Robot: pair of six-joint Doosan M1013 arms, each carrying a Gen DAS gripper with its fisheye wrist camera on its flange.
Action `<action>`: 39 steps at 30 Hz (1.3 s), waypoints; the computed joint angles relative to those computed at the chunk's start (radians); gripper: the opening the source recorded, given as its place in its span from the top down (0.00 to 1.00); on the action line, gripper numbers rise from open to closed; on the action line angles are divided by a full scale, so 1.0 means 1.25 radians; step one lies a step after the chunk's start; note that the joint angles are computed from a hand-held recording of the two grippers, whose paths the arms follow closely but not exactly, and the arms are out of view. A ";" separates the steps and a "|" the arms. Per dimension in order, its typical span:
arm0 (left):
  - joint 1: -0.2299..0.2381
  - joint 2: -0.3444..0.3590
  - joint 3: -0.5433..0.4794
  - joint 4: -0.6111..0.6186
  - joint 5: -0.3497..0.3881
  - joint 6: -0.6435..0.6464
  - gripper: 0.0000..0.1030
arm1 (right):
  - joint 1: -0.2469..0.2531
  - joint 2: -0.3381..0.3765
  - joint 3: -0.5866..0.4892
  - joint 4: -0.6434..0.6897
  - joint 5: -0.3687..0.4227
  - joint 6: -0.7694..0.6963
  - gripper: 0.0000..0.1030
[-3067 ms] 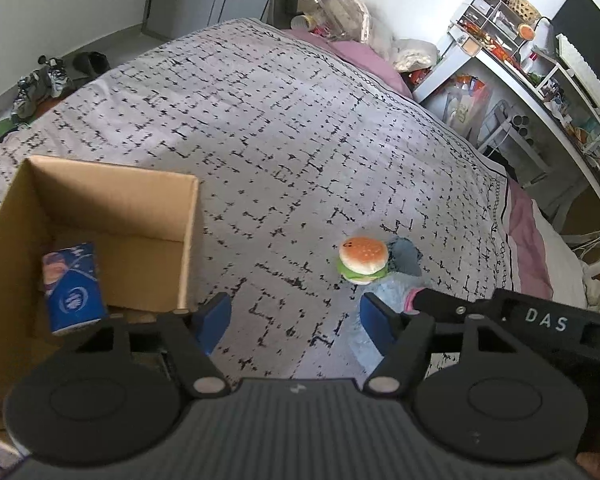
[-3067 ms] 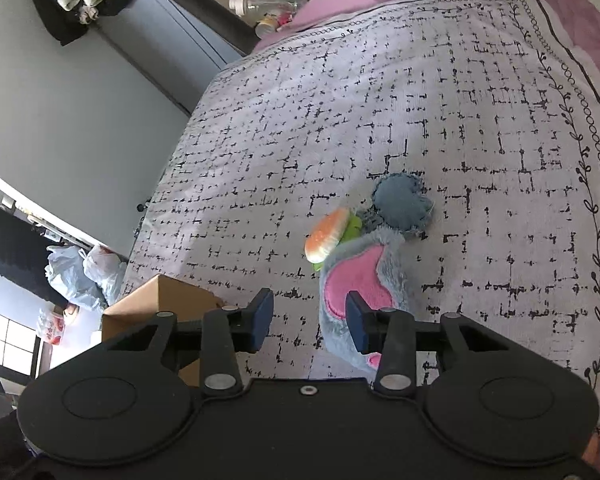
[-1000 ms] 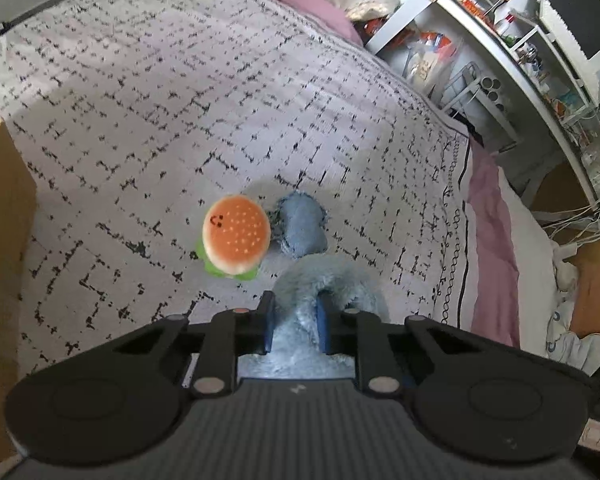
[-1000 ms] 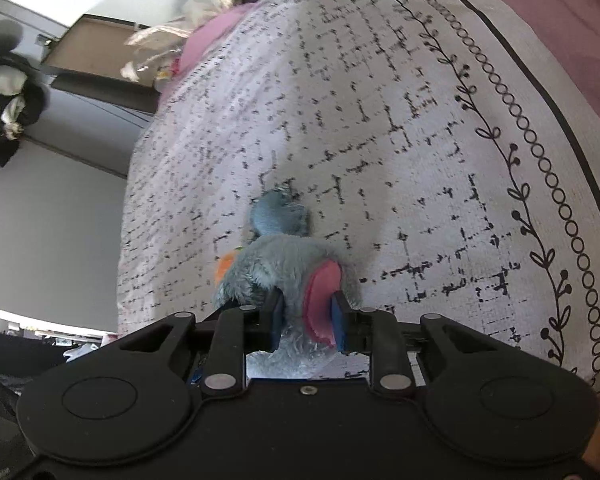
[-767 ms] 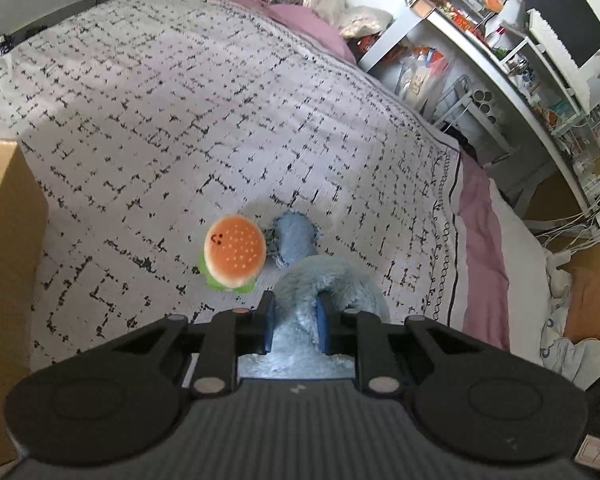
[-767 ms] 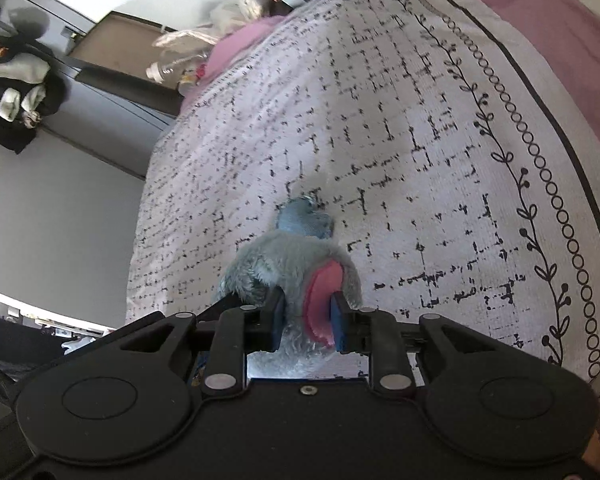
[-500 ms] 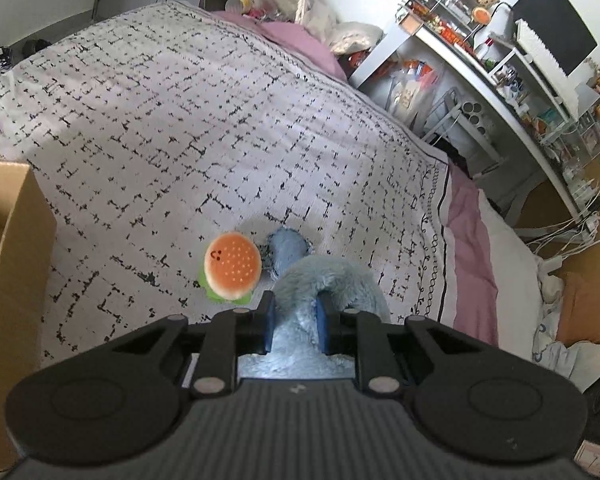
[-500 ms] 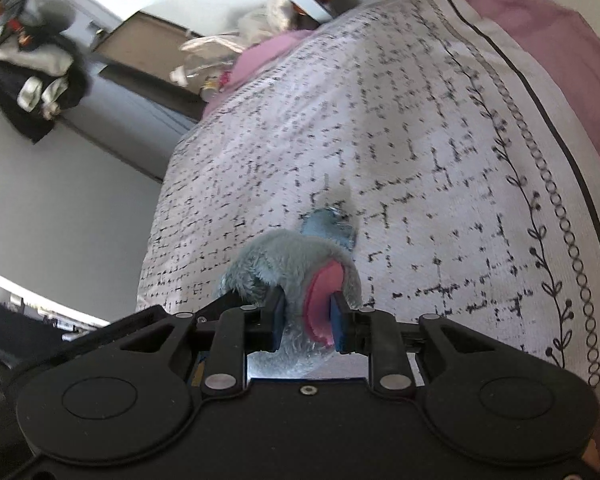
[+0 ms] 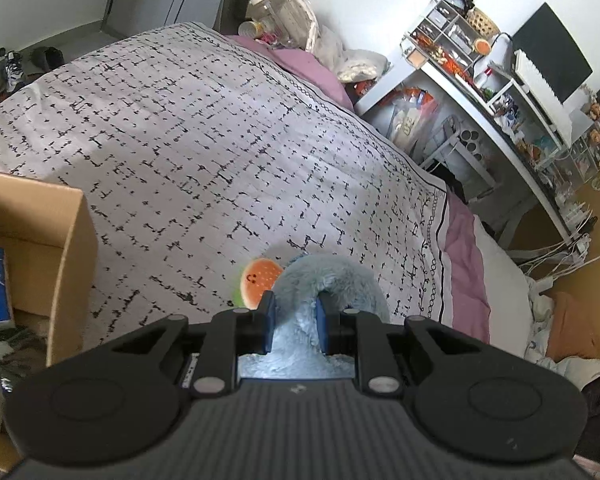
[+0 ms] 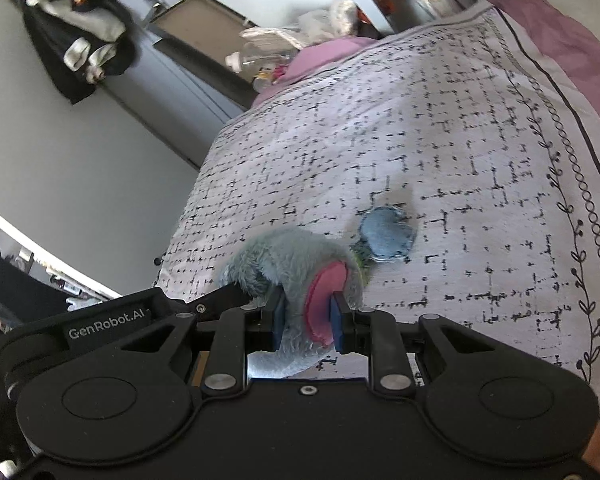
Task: Organize soft objects
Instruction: 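Lift the grey plush mouse with both grippers and carry it over the box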
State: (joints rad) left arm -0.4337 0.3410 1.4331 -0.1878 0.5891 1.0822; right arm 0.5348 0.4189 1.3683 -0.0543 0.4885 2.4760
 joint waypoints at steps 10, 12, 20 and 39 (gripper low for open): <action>0.032 -0.035 0.037 -0.028 -0.025 0.018 0.81 | 0.025 0.014 -0.032 0.002 -0.013 -0.057 0.78; 0.039 -0.042 0.044 -0.034 -0.028 0.026 0.81 | 0.031 0.018 -0.041 0.005 -0.012 -0.067 0.78; 0.075 -0.066 0.076 -0.061 -0.034 0.052 0.81 | 0.059 0.044 -0.082 -0.004 -0.001 -0.090 0.78; 0.164 -0.105 0.143 -0.165 -0.064 0.132 0.81 | 0.109 0.113 -0.183 0.017 0.017 -0.216 0.78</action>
